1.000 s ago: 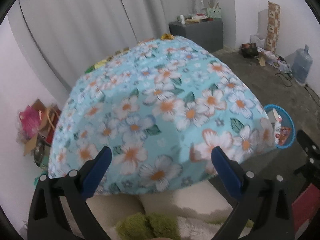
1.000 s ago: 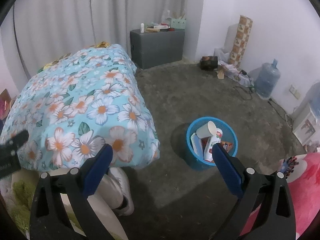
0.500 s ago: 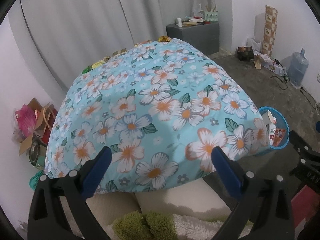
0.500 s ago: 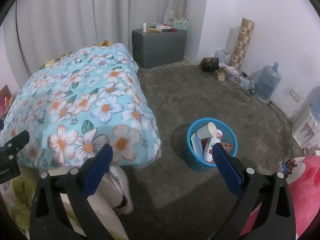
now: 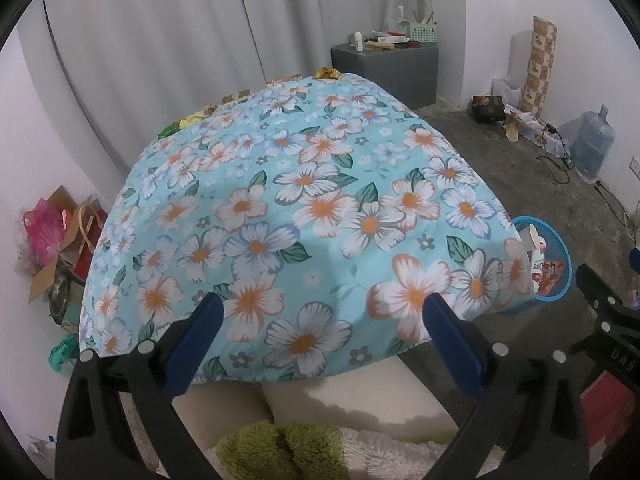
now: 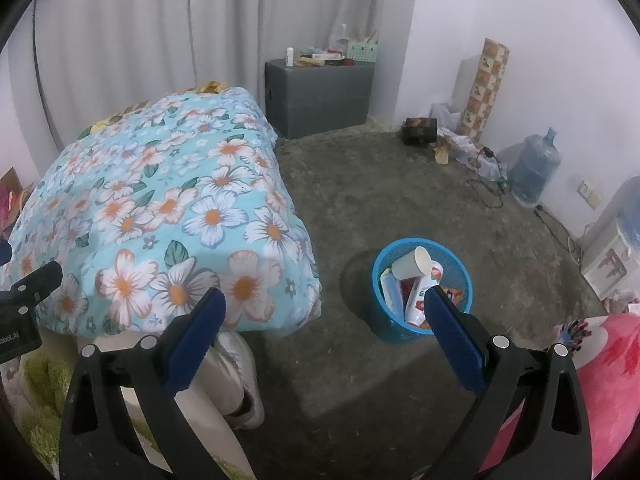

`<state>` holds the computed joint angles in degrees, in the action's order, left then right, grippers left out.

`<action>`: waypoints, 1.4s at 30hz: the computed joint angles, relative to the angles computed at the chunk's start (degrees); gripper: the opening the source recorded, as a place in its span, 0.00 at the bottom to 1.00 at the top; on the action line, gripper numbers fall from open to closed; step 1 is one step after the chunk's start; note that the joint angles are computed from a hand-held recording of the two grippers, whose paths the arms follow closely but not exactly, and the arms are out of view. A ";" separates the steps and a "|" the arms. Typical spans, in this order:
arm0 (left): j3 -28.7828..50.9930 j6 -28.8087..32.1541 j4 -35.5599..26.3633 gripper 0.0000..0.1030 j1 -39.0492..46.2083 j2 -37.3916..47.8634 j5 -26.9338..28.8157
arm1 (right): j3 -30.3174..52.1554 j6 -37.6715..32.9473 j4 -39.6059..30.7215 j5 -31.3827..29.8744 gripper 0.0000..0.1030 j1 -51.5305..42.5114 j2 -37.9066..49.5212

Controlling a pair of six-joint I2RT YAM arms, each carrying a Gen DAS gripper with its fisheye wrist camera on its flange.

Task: Collect trash

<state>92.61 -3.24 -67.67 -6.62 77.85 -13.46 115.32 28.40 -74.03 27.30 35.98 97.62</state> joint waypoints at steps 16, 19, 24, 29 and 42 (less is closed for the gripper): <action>-0.53 -0.65 0.55 0.95 -0.08 -0.37 0.11 | -0.41 -0.40 0.55 -0.09 0.92 -0.05 -0.19; -0.60 -1.02 0.45 0.95 -0.39 -0.36 -0.10 | -0.47 -0.40 0.58 -0.14 0.92 -0.10 -0.26; -0.47 -0.53 0.50 0.95 0.24 -0.25 0.30 | -0.31 -0.63 0.49 -0.20 0.92 -0.20 -0.24; -0.57 -0.65 0.35 0.95 0.47 -0.28 0.47 | -0.38 -0.98 0.72 -0.49 0.92 -0.45 -0.37; -0.24 -0.31 0.34 0.95 0.89 -0.09 0.76 | -0.27 -0.97 0.63 -0.56 0.92 -0.47 -0.35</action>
